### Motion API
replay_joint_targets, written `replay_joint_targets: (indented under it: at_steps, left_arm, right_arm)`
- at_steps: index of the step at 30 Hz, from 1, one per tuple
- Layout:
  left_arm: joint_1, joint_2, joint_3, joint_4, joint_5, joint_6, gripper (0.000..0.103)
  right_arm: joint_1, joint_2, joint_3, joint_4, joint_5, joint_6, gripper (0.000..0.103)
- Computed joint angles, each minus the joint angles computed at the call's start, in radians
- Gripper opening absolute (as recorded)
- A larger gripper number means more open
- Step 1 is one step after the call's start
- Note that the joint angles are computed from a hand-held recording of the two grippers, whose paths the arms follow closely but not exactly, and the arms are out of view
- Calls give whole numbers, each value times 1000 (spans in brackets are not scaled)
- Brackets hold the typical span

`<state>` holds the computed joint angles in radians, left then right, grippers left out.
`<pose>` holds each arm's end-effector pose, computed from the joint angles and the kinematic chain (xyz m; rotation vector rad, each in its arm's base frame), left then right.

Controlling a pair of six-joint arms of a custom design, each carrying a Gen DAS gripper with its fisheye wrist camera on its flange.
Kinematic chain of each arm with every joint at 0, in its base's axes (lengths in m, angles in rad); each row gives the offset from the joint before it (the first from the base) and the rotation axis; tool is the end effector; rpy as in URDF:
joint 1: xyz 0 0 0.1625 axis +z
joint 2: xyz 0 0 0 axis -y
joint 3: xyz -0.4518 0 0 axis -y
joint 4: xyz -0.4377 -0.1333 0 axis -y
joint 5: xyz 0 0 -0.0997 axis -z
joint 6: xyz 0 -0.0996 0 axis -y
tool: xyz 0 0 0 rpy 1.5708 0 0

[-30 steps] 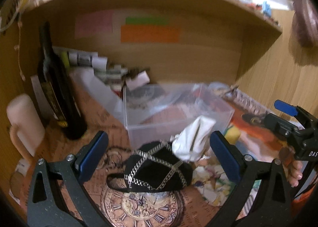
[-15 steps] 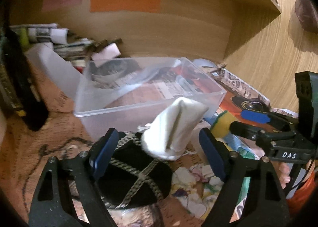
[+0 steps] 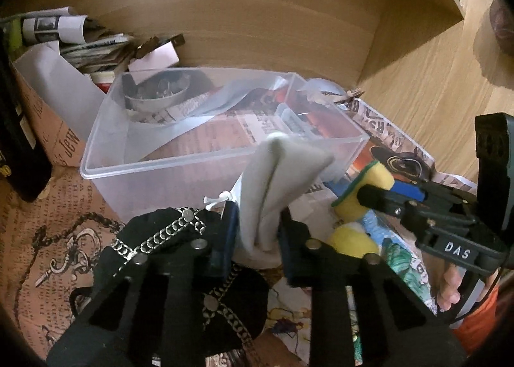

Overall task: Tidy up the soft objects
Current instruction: 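Grasp the white sock with the left tool while the right tool grasps the yellow-green sponge, then carry sock and sponge into the clear box and open both tools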

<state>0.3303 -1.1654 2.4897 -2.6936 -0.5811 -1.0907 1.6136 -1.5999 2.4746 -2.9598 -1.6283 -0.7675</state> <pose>-0.2814 -0.3254 0.0797 0.3053 2.3462 -1.0775 0.1447 -0.3974 0.2407 1.0963 -2.6104 0.6673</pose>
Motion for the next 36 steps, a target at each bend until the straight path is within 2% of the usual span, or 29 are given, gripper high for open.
replay_joint_targets:
  at_steps: [7, 14, 20, 24, 28, 32, 36]
  left_arm:
    - [-62, -39, -1, 100, 64, -62, 18]
    - [-119, -127, -6, 230, 153, -123, 18]
    - [-137, -207, -35, 451, 235, -233, 18]
    - [-111, -234, -40, 435, 241, -186, 18]
    - [-64, -235, -61, 457, 238, -170, 18]
    - [5, -226, -73, 405, 197, -114, 18]
    - [65, -212, -92, 421, 160, -116, 18]
  right_arm:
    - [15, -43, 7, -31, 40, 4, 32]
    - [36, -71, 3, -65, 95, 2, 32]
    - [54, -59, -24, -80, 143, 9, 32]
    - [69, -24, -50, -93, 154, 14, 32]
    - [88, 25, -71, -120, 131, 21, 32]
    - [102, 71, -97, -112, 95, 24, 32]
    - [110, 126, -130, -88, 53, 31, 32]
